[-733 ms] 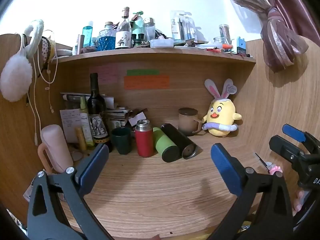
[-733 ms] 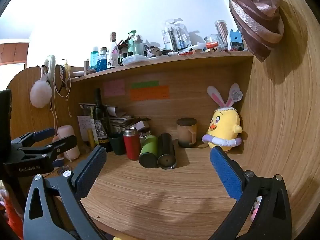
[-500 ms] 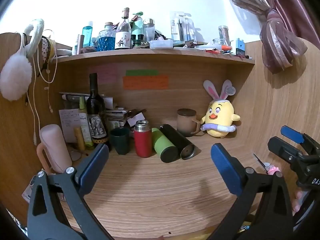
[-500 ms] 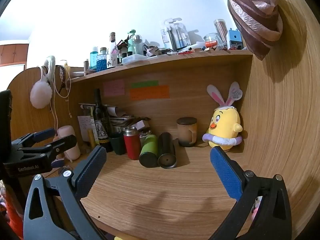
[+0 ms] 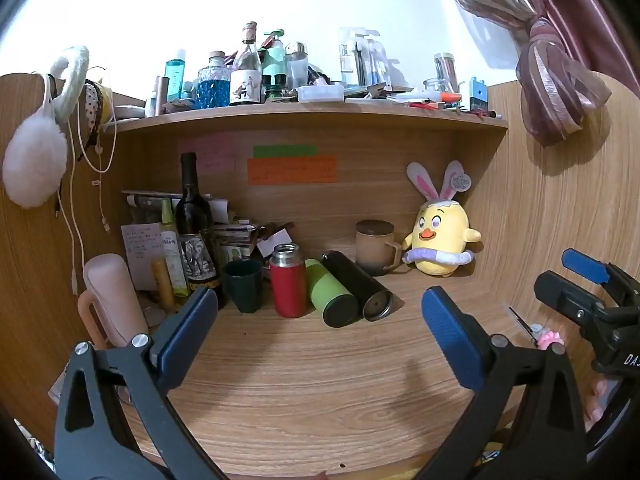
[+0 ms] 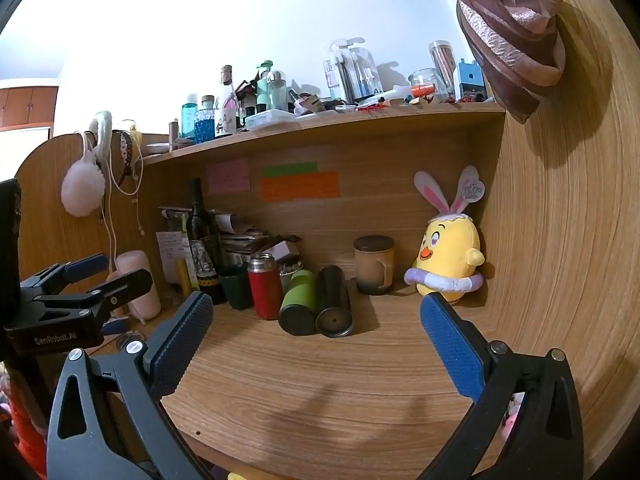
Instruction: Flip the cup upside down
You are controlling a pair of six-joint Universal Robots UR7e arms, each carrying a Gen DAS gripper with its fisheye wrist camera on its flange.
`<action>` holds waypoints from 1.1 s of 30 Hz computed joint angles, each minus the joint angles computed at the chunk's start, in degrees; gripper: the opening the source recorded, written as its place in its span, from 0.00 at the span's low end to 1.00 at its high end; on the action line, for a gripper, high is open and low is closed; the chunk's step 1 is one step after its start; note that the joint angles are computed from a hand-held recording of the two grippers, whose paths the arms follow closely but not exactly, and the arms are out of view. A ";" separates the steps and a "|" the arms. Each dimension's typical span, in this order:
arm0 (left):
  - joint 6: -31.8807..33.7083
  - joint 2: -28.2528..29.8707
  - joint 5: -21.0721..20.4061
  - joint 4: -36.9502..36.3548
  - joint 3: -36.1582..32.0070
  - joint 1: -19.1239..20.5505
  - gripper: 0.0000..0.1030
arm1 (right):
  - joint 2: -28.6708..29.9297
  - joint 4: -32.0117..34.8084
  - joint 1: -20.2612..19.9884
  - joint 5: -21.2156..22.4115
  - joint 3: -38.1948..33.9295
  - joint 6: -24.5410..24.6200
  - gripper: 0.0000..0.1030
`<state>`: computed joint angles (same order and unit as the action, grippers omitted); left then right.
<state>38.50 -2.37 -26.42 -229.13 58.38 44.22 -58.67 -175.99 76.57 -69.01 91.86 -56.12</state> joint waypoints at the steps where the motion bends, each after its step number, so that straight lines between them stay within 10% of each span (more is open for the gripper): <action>1: -0.01 0.00 0.03 -0.06 0.02 -0.02 1.00 | 0.00 -0.03 0.00 0.01 0.02 0.00 1.00; 33: 0.17 -0.03 -0.13 -0.32 0.25 0.05 1.00 | 0.00 -0.15 0.16 -0.15 0.11 0.00 1.00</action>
